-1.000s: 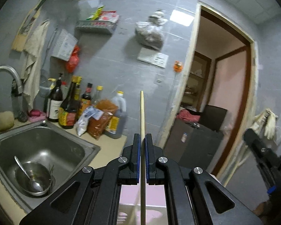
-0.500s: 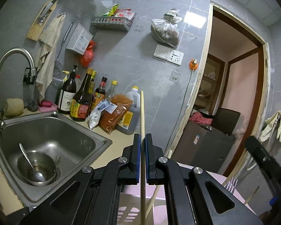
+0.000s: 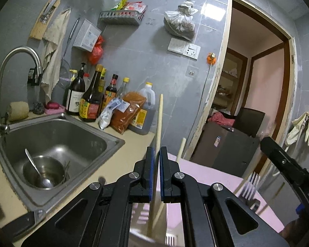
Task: Organize utensils
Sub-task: 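Lower both chopsticks into the white caddy and open both tools, then move both open tools down to the last two chopsticks on the cloth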
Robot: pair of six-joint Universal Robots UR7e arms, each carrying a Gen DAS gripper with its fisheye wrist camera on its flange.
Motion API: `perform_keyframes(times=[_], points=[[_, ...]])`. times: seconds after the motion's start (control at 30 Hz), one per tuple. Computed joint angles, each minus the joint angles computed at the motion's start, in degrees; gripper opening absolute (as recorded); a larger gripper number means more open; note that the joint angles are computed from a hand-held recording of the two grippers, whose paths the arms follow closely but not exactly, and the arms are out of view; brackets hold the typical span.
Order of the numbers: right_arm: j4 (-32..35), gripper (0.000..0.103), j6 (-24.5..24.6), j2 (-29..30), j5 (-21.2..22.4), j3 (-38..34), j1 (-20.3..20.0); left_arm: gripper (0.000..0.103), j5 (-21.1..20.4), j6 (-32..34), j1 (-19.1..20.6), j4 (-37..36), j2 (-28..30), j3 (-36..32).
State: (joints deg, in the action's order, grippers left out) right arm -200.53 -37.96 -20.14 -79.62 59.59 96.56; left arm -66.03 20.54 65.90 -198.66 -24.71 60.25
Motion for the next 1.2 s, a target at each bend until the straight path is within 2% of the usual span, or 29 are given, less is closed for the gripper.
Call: perform_keyframes(times=[0.17, 0.23, 0.27, 0.3, 0.37, 0.43, 0.57, 0.63, 0.8, 0.83, 0.97, 1.07, 1.1, 1.17, 1.2], points=[[0.0, 0.005, -0.5, -1.4, -0.8, 2.1, 0.0, 0.005, 0.7, -0.7, -0.6, 1.7, -1.9, 3.4], [-0.4, 0.008, -0.5, -2.4, -0.7, 3.5, -0.1, 0.013, 0.5, -0.4, -0.9, 1.6, -2.6, 4.8], [-0.6, 0.009, -0.5, -2.7, -0.7, 3.9, -0.1, 0.022, 0.0, -0.5, -1.1, 1.3, -3.2, 5.8], [-1.0, 0.013, -0.5, -3.2, -0.8, 4.6, -0.2, 0.027, -0.5, -0.6, -1.2, 0.7, -3.5, 6.6], [-2.1, 0.022, -0.6, -4.6, -0.6, 6.6, -0.4, 0.027, -0.9, -0.5, -1.6, -0.5, -4.1, 7.9], [-3.4, 0.023, -0.9, -6.0, -0.8, 8.5, -0.5, 0.028, -1.0, -0.3, -2.1, -0.7, -4.6, 8.9], [-6.0, 0.030, -1.5, -8.9, -2.2, 12.5, -0.9, 0.040, -0.9, 0.8, -3.5, -1.5, -5.2, 10.6], [-7.8, 0.041, -1.9, -10.7, -2.8, 15.0, -1.4, 0.046, -1.1, 1.6, -4.1, -2.4, -5.3, 11.3], [-11.7, 0.054, -2.3, -14.7, -5.2, 20.5, -2.4, 0.059, -2.7, 2.7, -5.7, -2.2, -5.5, 13.2], [-12.6, 0.061, -2.5, -15.5, -5.7, 21.7, -2.7, 0.061, -2.8, 3.0, -6.0, -2.2, -5.4, 13.4], [-15.0, 0.076, -3.0, -18.2, -7.0, 25.5, -3.7, 0.077, -3.7, 3.7, -6.9, -2.4, -5.1, 14.5], [-17.1, 0.091, -3.2, -19.8, -8.3, 27.8, -4.3, 0.077, -4.6, 3.2, -7.3, -1.2, -5.0, 15.4], [-17.9, 0.100, -3.1, -20.3, -8.6, 28.5, -4.6, 0.077, -4.7, 3.0, -7.5, -0.6, -4.8, 15.5], [-19.4, 0.103, -3.0, -21.2, -9.3, 30.0, -5.1, 0.080, -5.0, 2.8, -7.7, 0.6, -4.7, 16.1], [-20.1, 0.103, -3.0, -21.6, -9.8, 30.7, -5.4, 0.087, -5.2, 2.7, -7.8, 1.0, -4.6, 16.5]])
